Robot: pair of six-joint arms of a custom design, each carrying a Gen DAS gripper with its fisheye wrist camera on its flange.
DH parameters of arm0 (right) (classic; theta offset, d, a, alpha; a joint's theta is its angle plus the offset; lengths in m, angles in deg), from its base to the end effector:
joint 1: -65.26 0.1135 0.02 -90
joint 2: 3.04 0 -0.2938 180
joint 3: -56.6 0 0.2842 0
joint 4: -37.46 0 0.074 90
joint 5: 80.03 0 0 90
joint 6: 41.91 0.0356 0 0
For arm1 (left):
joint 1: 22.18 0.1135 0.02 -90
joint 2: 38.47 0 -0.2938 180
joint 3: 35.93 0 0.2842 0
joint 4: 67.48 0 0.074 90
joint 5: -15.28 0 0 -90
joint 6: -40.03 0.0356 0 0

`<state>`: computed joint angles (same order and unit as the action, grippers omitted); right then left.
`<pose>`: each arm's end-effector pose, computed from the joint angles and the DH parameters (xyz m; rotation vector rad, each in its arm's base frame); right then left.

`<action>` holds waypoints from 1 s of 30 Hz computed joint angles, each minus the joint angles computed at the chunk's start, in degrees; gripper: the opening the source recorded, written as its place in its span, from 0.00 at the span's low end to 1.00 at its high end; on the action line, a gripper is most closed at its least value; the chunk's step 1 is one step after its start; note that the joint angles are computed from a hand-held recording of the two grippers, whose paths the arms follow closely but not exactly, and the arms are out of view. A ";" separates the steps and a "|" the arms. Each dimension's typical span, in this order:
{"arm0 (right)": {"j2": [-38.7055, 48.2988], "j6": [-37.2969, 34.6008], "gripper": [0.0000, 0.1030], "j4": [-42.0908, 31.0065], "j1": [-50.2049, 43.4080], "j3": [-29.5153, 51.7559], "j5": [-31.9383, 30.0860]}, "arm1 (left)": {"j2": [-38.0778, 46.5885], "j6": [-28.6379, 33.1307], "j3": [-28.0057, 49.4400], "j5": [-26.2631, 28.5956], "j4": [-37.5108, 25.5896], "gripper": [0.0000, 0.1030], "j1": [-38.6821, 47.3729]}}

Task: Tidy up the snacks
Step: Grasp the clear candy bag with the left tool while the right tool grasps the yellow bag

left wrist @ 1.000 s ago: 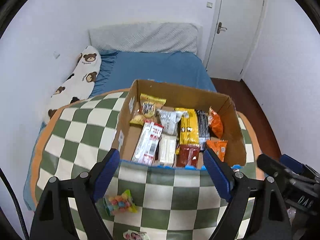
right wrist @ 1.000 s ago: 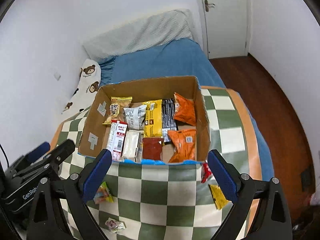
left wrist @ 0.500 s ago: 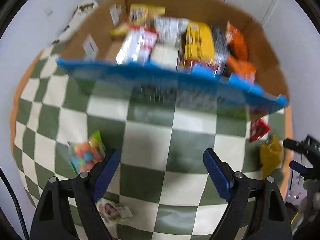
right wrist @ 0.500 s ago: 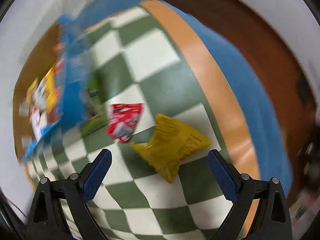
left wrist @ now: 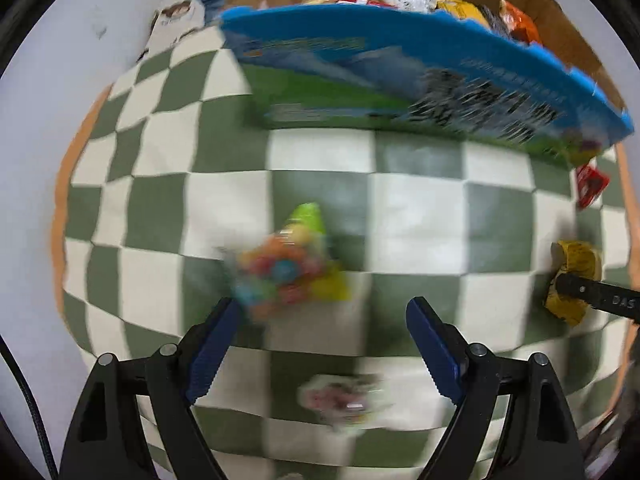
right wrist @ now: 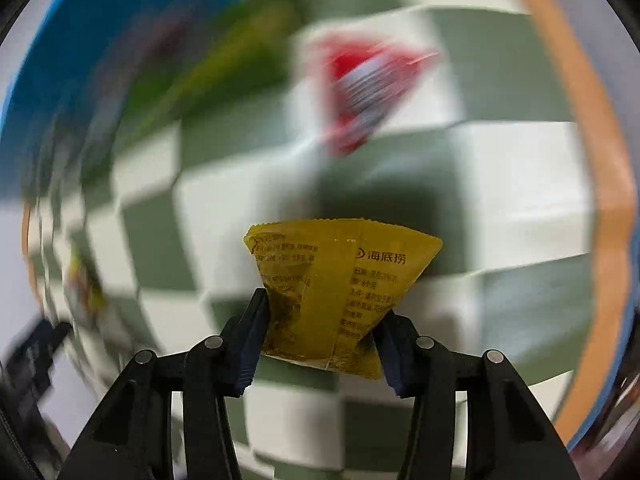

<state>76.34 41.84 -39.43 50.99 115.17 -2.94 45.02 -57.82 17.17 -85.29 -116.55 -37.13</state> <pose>0.2122 -0.0458 0.1936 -0.2347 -3.0182 -0.3733 0.2449 -0.0586 0.1545 0.1558 2.9138 0.2114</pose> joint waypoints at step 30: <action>6.32 4.85 0.68 -2.92 26.64 7.92 2.66 | 22.19 6.06 7.46 22.55 -2.12 0.60 20.65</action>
